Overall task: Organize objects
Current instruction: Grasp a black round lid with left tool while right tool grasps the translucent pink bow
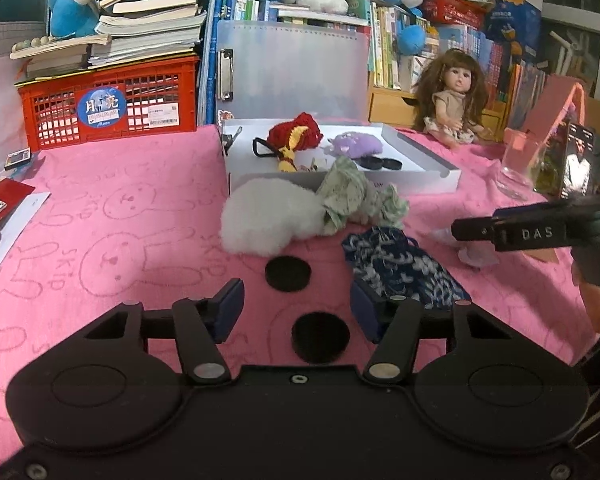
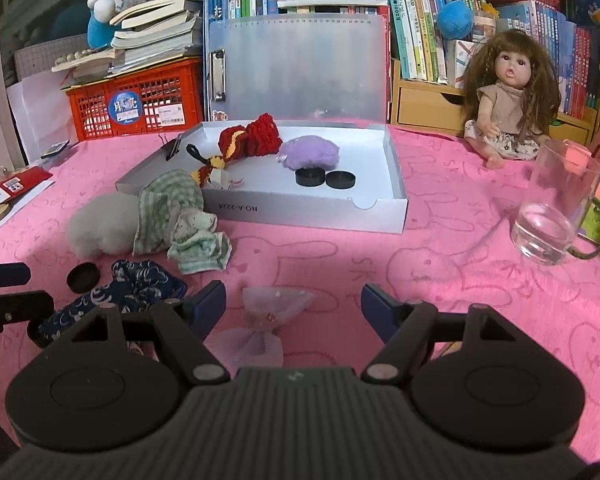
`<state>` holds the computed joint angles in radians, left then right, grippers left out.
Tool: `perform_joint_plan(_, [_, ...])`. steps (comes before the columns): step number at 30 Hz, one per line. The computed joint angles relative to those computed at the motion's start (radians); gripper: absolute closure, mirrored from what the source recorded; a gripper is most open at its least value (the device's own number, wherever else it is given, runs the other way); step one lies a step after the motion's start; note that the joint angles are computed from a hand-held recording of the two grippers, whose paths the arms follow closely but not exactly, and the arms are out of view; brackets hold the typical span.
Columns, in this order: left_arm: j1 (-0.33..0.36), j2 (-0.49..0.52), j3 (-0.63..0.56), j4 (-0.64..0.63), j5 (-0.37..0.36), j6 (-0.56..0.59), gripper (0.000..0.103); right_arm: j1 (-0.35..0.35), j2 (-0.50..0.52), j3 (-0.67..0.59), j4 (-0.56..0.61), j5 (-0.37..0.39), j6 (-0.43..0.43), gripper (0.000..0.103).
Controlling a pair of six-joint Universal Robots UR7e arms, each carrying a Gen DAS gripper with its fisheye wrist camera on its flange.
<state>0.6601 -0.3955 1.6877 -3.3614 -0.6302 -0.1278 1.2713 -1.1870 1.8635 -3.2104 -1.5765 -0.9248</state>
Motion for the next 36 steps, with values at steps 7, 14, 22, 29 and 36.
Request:
perform_joint_plan(7, [-0.002,-0.004,0.018,0.037,-0.014,-0.041,0.057,-0.002,0.003,0.01,-0.007,-0.011,-0.006,0.019])
perform_joint_plan(14, [-0.008,-0.003,0.034,0.044,-0.016,-0.048,0.06,-0.007,0.003,0.016,0.002,-0.007,-0.008,0.019])
perform_joint_plan(22, [-0.01,0.008,0.026,0.034,-0.014,-0.032,0.068,-0.008,-0.001,0.03,0.005,0.011,-0.026,0.02])
perform_joint_plan(29, [-0.011,0.011,0.024,0.027,-0.009,-0.031,0.073,-0.007,-0.002,0.037,-0.001,0.013,-0.023,0.04])
perform_joint_plan(36, [-0.011,0.01,0.023,0.022,-0.004,-0.036,0.073,-0.007,-0.005,0.045,-0.009,0.018,-0.024,0.071])
